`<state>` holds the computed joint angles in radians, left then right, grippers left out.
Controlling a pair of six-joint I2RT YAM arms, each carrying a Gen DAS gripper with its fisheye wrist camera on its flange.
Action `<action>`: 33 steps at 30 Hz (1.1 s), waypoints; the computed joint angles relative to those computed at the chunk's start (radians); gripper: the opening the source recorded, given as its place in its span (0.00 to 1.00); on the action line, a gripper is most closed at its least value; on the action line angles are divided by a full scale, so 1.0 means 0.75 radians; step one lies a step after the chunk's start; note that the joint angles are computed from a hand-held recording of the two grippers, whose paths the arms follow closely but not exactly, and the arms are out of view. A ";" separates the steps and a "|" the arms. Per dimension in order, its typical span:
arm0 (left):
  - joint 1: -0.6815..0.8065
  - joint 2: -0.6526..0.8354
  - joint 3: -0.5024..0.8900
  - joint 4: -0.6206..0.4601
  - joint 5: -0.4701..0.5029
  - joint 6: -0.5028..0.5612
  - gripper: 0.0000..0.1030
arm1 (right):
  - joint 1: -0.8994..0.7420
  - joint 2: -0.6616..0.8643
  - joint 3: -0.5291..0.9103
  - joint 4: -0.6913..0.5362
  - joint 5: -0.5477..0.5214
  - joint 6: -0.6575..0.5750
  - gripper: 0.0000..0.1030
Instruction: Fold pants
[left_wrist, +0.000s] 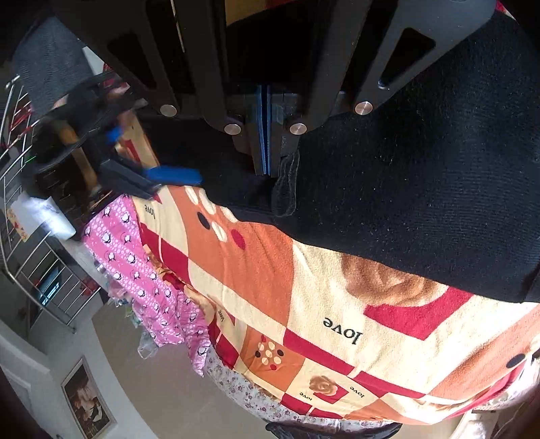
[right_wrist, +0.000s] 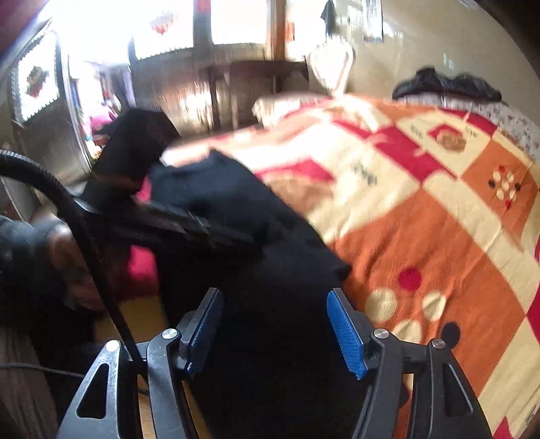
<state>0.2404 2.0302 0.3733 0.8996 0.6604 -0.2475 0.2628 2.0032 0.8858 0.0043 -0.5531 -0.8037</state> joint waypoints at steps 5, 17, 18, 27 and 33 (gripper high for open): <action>0.007 0.020 -0.007 0.049 0.019 -0.010 0.03 | -0.057 -0.001 -0.040 0.062 -0.106 0.014 0.70; 0.014 0.053 -0.027 0.132 0.033 -0.025 0.03 | -0.065 0.033 -0.014 0.041 -0.112 0.004 0.73; 0.014 0.053 -0.026 0.130 0.033 -0.025 0.03 | -0.064 0.031 -0.016 0.043 -0.110 0.004 0.73; 0.020 0.049 -0.035 0.140 0.055 -0.029 0.03 | -0.062 0.028 -0.021 0.050 -0.102 -0.002 0.74; 0.063 0.069 -0.112 0.273 0.114 -0.044 0.06 | -0.055 0.023 -0.033 0.065 -0.095 0.008 0.74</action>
